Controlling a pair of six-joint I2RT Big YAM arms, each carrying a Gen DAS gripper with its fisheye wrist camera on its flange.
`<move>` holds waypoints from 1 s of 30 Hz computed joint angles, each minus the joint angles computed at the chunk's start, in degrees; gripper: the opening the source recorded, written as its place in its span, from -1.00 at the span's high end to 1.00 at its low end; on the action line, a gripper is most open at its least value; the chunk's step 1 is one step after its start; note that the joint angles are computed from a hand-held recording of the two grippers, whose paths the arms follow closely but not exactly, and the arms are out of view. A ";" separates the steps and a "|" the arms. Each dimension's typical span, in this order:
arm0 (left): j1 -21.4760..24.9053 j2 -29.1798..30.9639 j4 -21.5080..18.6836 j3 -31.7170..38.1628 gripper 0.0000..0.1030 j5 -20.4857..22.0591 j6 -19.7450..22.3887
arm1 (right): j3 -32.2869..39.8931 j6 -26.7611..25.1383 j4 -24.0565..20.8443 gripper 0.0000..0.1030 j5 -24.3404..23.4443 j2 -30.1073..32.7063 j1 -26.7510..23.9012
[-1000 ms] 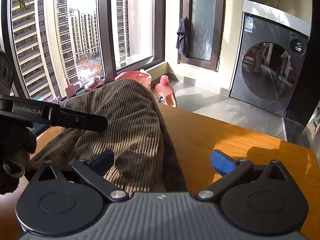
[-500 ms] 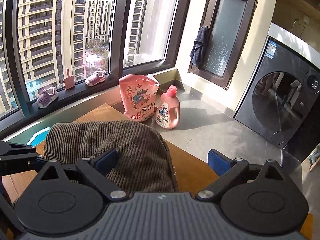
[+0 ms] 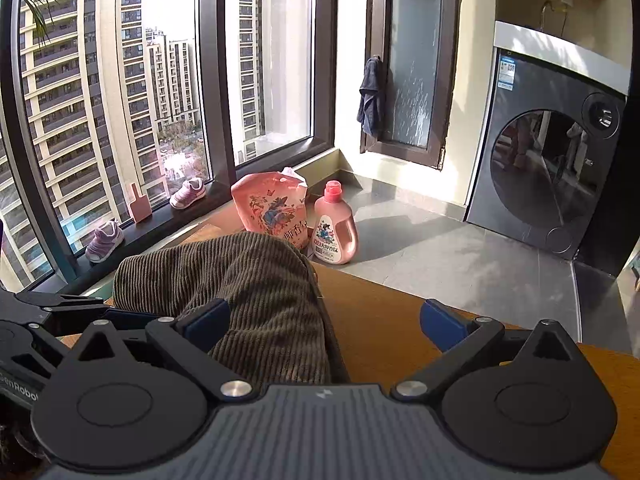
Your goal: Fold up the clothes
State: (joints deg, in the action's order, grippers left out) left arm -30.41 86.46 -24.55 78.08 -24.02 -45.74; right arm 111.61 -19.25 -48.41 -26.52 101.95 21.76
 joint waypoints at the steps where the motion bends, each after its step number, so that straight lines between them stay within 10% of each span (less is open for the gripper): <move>1: 0.06 -0.07 0.28 -0.18 -0.84 0.11 -0.19 | -1.83 0.29 1.18 -0.99 -0.67 -1.05 -0.86; 12: -4.56 -6.53 6.62 -8.09 -0.83 -2.81 -9.85 | -15.33 -0.96 11.17 -0.99 5.70 -5.09 -0.17; 19: -3.61 -4.88 -8.92 -2.60 -0.65 -6.75 -15.01 | -15.98 0.36 9.06 -0.99 1.07 -5.30 -2.12; 25: -2.06 -5.04 0.09 1.18 -0.84 -5.77 -3.60 | -15.63 -2.71 9.56 -0.99 -7.17 -7.20 -5.44; 30: 3.95 2.26 -7.46 8.96 -0.81 -0.45 -4.16 | -14.78 -5.54 10.20 -0.99 -10.90 -7.56 -4.13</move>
State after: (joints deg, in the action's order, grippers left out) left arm -26.45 88.72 -32.01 87.03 -24.47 -49.90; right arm 96.83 -24.79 -38.21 -37.42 94.40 17.62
